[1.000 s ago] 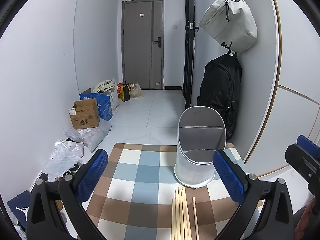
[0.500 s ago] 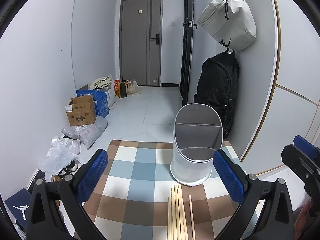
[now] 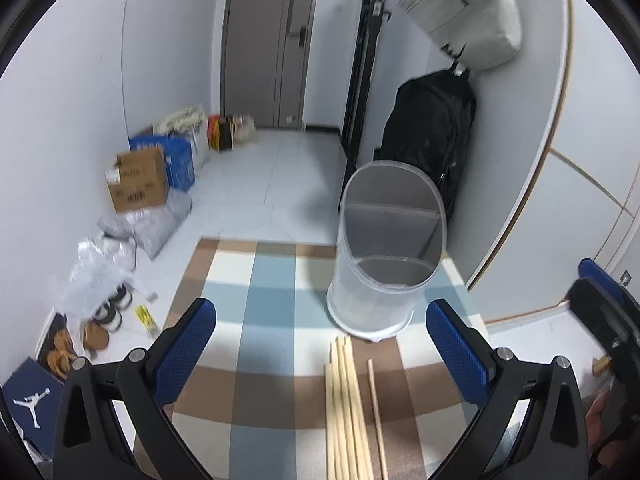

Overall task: Organize utensils
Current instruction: 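Lower the left tool toward the wooden chopsticks beside the holder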

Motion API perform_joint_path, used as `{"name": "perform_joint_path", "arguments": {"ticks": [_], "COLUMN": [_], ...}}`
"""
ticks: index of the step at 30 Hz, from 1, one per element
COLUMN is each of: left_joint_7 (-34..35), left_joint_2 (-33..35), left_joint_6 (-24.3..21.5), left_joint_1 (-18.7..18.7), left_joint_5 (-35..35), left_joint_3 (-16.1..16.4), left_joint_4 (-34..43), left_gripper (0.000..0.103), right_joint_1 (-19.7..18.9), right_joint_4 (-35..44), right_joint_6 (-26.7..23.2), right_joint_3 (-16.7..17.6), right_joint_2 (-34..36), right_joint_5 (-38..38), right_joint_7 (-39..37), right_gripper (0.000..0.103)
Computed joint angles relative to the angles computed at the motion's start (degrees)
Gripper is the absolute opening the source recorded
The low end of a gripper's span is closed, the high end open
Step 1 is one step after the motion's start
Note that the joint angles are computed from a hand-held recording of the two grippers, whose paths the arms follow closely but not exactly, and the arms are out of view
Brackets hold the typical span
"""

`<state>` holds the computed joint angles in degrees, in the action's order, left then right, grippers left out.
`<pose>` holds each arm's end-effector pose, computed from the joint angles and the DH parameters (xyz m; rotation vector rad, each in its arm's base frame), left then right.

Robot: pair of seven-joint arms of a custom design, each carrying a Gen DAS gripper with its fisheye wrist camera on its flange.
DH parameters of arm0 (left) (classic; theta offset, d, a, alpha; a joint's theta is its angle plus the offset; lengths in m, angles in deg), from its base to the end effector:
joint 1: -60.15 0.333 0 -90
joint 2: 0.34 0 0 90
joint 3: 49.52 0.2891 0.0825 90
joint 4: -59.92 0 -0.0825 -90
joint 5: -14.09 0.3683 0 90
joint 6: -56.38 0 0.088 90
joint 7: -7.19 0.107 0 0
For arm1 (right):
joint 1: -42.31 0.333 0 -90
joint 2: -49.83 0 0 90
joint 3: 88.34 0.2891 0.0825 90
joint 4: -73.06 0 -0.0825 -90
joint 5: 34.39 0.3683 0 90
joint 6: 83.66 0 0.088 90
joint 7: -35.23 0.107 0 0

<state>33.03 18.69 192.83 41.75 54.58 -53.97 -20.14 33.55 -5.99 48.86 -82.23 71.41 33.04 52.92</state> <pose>0.6363 -0.2514 0.5738 -1.9858 1.3504 -0.7804 0.6928 -0.0279 0.5539 -1.7409 0.9295 -0.3747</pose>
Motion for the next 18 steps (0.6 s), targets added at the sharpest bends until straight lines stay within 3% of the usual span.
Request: {"name": "perform_joint_path", "arguments": {"ticks": [5,8,11,18], "left_joint_7": [6.23,13.53,18.5,25.26], "left_joint_2": [1.82,3.37,6.04,11.1], "left_joint_6": [-3.31,-4.92,-9.9,-18.71], "left_joint_1": [2.1,4.48,4.55,4.09], "left_joint_5": [-7.7,-16.62,-21.41,-27.76], "left_joint_3": [-1.25,-3.24,-3.67,-3.63], "left_joint_4": [1.32,1.92,5.28,12.97], "left_gripper": [0.101,0.094,0.092,0.07], "right_joint_1": [0.0,-0.13,-0.22,-1.57], "right_joint_4": [3.08,5.29,8.97,15.97], "right_joint_6": [-1.14,-1.89,-3.26,-6.05], "right_joint_3": [0.11,0.53,0.9,2.63], "right_joint_2": [2.43,4.05,6.7,11.64], "right_joint_5": [-2.17,-3.82,-6.39,-10.41], "right_joint_7": [3.09,4.85,7.86,13.86], "right_gripper": [0.103,0.103,0.103,0.103]}}
